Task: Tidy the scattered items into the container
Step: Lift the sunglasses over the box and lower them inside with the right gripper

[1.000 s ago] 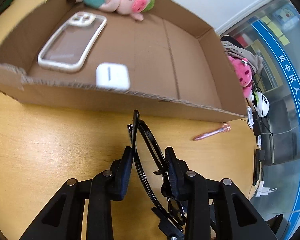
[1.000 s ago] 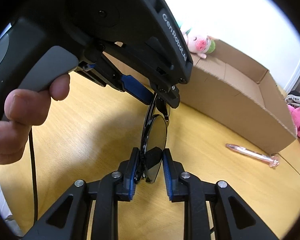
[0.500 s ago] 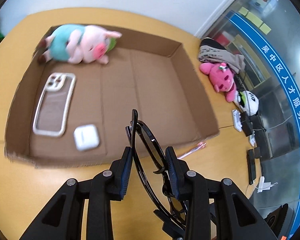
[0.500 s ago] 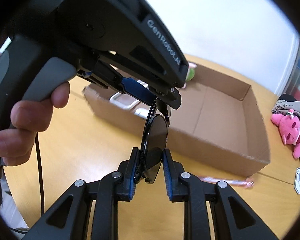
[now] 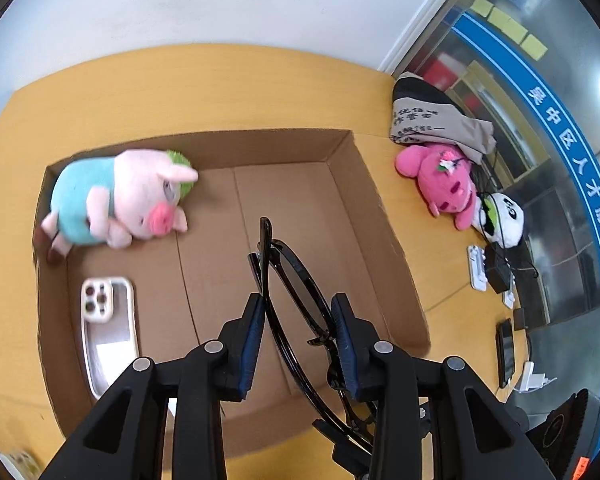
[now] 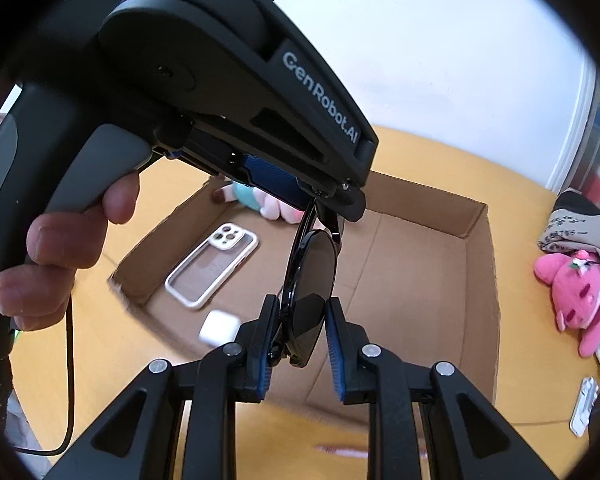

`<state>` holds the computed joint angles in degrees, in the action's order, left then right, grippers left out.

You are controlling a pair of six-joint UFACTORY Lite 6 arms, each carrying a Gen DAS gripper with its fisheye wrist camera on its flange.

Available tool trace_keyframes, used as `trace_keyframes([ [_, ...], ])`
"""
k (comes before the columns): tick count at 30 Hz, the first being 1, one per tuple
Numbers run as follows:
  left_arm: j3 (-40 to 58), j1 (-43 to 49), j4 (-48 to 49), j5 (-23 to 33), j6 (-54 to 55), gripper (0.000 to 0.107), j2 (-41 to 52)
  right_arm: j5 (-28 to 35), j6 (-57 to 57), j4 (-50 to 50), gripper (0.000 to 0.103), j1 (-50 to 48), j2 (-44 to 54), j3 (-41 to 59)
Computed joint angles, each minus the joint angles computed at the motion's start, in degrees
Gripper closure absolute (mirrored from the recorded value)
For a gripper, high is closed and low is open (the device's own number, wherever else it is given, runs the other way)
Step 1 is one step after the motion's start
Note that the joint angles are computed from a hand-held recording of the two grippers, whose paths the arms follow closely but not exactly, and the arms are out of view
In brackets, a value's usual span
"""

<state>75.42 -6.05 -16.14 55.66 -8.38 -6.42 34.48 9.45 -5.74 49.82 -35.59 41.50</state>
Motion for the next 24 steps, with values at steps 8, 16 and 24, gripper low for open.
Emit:
trace_keyframes([
  [8,21.3,7.1,-5.7,4.2,7.4,0.07,25.5,-1.1,-33.6,26.9,0.081,-18.6,24.4,15.0],
  [16,41.0,8.6,-4.4,8.0,7.7,0.07,46.3,-0.6,-45.8,38.0,0.081,-25.1,45.5,27.6],
  [24,59.0,8.0,-6.5,11.6,8.3,0.07,64.1,-0.5,-45.6,36.8,0.081,-27.4,57.4,35.2],
])
